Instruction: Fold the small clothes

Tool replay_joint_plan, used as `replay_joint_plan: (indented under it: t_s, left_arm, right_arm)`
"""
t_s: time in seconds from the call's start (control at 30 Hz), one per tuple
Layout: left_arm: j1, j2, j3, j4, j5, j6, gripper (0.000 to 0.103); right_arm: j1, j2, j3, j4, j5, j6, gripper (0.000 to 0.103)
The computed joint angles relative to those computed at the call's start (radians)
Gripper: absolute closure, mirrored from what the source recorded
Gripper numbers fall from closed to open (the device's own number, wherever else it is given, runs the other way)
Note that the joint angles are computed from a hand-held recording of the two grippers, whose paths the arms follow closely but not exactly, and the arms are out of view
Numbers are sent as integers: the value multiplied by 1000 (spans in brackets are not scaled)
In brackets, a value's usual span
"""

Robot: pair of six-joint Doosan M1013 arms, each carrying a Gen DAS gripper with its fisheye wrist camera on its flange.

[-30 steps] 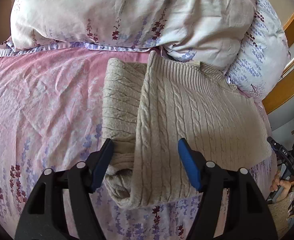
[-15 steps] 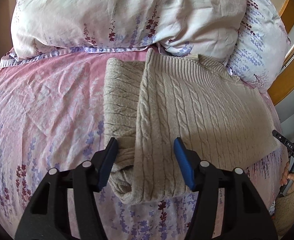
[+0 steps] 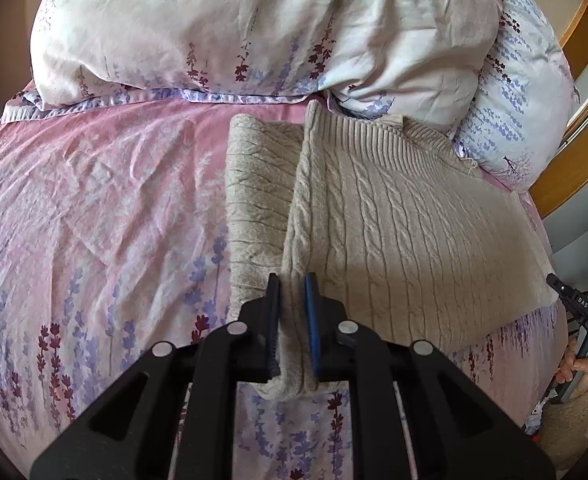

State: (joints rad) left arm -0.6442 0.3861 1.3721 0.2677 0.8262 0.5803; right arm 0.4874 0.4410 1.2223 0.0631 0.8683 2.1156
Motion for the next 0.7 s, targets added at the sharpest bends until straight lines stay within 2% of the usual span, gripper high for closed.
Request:
replay_joint_plan:
  t_s: [0.07,0.13,0.17,0.2,0.23,0.27,0.3,0.4,0.57,0.7]
  left_arm:
    - [4,3,2,-6,-3,0,89]
    - [2,-1,6,6,-9,-12,83]
    - [1,-4,9,10,-17,-17,79]
    - [-1,-10,14,21,-23,-29,68]
    - [-4,-18,19,45,-27,-53,61]
    - [-8,-24,24,76,-29,-83,52]
    - [-14,-32,28,116,-35,-116,48]
    - [-31,-37,19,170,-60,-132,40]
    - [-69,24,-64,135,-50,10,35]
    - [-84,83,-125,128,21,76,35]
  right_arm:
    - [1,23,-24,-27,59,11,91]
    - [1,33,-34,-32,75,30,91]
    - [3,33,-39,-41,77,39,87]
    - [6,34,-45,-53,80,47,82]
    - [11,35,-54,-73,86,61,79]
    - [18,35,-61,-106,86,79,72]
    - [24,36,-68,-138,89,95,63]
    - [49,40,-90,-195,54,87,57]
    - [85,93,-176,-153,78,-78,57]
    - [107,140,-240,-160,128,-139,57]
